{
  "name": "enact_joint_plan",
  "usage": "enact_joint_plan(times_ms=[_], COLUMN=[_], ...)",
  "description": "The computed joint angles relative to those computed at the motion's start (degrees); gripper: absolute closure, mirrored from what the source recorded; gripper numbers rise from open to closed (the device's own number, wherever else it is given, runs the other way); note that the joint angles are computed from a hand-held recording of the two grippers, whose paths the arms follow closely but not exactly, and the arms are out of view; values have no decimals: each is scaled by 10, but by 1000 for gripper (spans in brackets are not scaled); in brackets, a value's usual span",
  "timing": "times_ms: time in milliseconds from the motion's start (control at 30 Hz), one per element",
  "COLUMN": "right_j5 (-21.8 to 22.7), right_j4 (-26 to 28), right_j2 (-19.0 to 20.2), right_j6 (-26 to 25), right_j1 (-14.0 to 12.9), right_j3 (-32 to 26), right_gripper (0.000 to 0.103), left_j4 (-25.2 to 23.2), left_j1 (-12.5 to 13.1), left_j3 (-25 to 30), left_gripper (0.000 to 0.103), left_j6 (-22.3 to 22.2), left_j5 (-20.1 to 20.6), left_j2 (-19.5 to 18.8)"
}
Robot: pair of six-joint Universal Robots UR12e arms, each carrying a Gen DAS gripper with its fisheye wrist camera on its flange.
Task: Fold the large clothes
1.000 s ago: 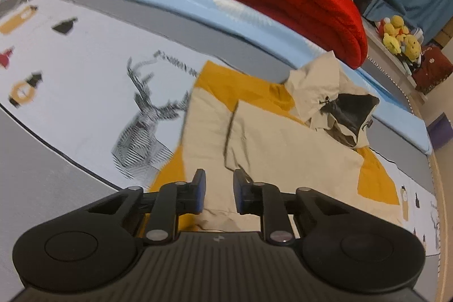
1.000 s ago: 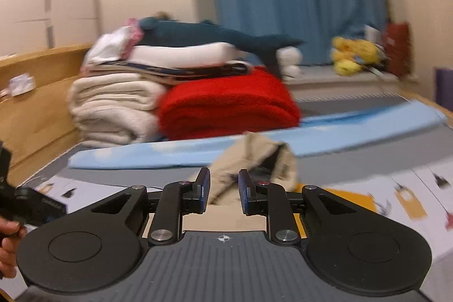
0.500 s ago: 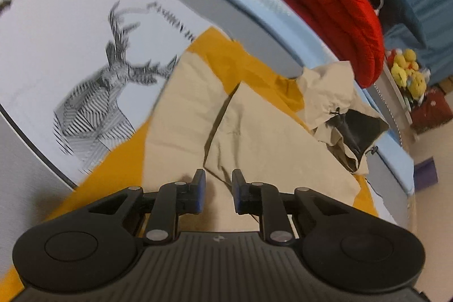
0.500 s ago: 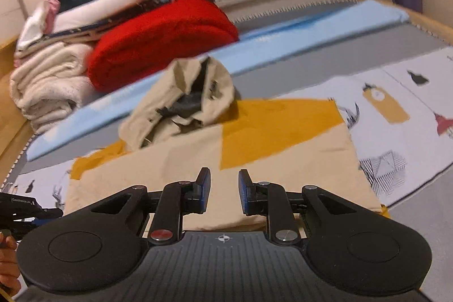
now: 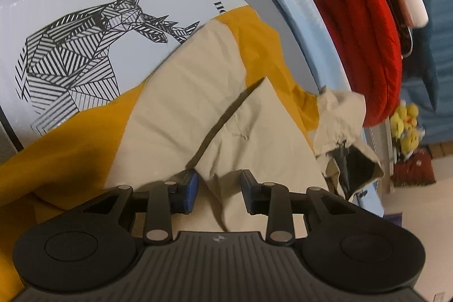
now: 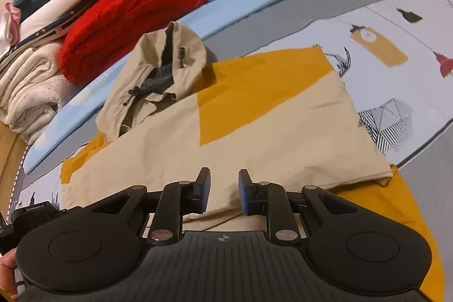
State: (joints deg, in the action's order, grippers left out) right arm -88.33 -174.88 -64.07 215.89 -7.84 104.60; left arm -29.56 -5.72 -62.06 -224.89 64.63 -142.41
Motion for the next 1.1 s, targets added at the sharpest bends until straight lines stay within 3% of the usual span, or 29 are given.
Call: enact_joint_plan(times_ms=[67, 100, 233, 333, 467, 567, 667, 733, 767, 867, 967, 1033, 1100], right_j5=[-1, -3, -9, -11, -14, -27, -50, -65, -68, -84, -117, -108, -96], right_j4=[2, 4, 9, 11, 16, 34, 89, 133, 146, 128, 82, 43, 48], right_j2=[1, 1, 3, 4, 5, 5, 4, 2, 0, -5, -2, 2, 4], right_j6=[0, 0, 3, 7, 20, 40, 74, 108, 125, 135, 85, 67, 63], right_j1=[0, 0, 1, 3, 2, 1, -3, -8, -10, -8, 4, 4, 2], right_j3=[-1, -2, -5, -7, -6, -3, -4, -5, -4, 0, -2, 0, -3], right_gripper=[80, 80, 80, 80, 80, 80, 81, 81, 81, 80, 80, 80, 80], left_j4=[0, 9, 58, 89, 40, -6, 30, 62, 67, 11, -130, -143, -136], left_j1=[-2, -3, -6, -14, -20, -27, -35, -35, -32, -25, -22, -19, -22], left_j3=[0, -4, -26, -60, -93, -88, -78, -76, -75, -62, -22, -22, -21], left_gripper=[86, 100, 101, 101, 100, 96, 96, 95, 93, 90, 89, 90, 88], left_j6=[5, 11, 27, 61, 63, 82, 133, 176, 198, 210, 198, 178, 194], left_j5=[13, 22, 47, 119, 156, 221, 283, 263, 230, 161, 160, 158, 169], left_j2=[3, 6, 31, 64, 97, 100, 92, 87, 85, 77, 58, 56, 59])
